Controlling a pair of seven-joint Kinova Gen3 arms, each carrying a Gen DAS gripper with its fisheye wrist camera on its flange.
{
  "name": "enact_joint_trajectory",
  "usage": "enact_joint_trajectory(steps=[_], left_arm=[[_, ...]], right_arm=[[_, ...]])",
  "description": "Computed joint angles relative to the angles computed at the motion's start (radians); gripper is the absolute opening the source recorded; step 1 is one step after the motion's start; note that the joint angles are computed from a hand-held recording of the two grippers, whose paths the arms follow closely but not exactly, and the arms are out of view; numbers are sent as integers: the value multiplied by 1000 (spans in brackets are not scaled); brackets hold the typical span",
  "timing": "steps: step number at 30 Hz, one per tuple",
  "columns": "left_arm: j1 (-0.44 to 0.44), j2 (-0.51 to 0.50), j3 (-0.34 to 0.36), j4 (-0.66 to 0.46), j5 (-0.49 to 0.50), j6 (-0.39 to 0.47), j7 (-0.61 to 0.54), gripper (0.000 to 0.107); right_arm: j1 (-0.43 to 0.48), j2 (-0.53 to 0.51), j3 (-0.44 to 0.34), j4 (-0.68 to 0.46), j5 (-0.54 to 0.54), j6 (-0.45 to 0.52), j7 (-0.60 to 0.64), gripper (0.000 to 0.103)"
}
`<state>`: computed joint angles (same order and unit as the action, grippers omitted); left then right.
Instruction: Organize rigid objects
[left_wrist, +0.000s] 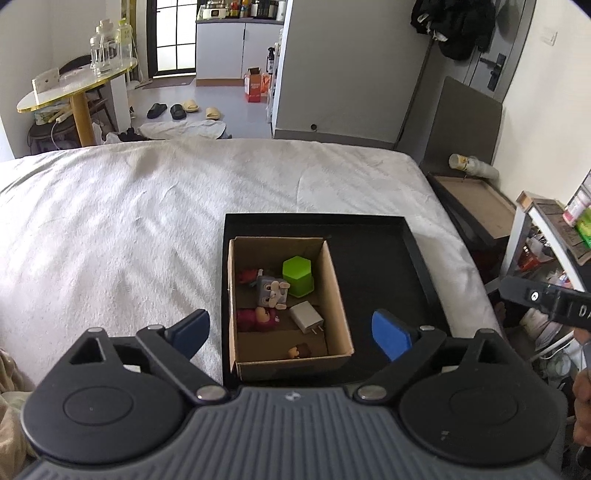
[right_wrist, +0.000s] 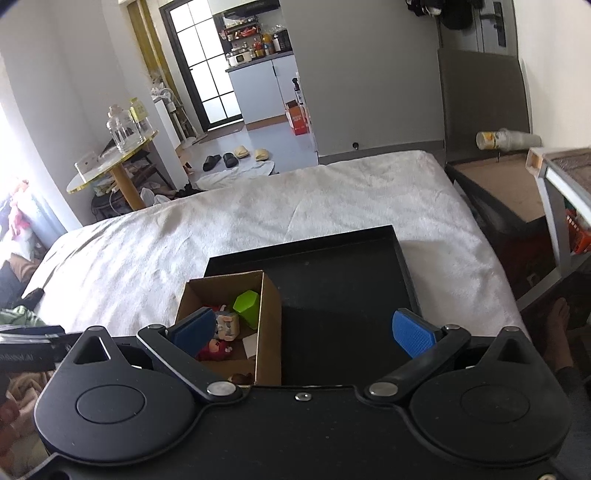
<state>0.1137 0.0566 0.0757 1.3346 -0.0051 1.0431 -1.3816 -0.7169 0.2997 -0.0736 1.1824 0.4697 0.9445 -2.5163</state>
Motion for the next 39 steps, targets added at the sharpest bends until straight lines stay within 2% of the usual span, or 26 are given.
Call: enact_joint_trajectory(steps=[3, 9, 14, 22, 26, 39], left_arm=[[7, -30, 3, 24, -19, -19, 15, 102], [19, -77, 19, 56, -67, -34, 51, 102], [18, -101, 23, 61, -59, -23, 39, 102], [24, -133, 43, 70, -111, 1, 61, 102], [22, -148, 41, 74, -96, 10, 37, 102], [5, -183, 46, 78, -97, 16, 16, 102]], right_arm=[[-10, -5, -5, -11, 3, 31, 7, 103], [-35, -14, -15, -31, 21, 93, 22, 103], [-54, -18, -26, -56, 33, 133, 41, 103], [-70, -9, -34, -97, 17, 191, 60, 103], [-87, 0, -32, -121, 22, 225, 70, 103], [-100, -16, -33, -132, 36, 254, 81, 103]])
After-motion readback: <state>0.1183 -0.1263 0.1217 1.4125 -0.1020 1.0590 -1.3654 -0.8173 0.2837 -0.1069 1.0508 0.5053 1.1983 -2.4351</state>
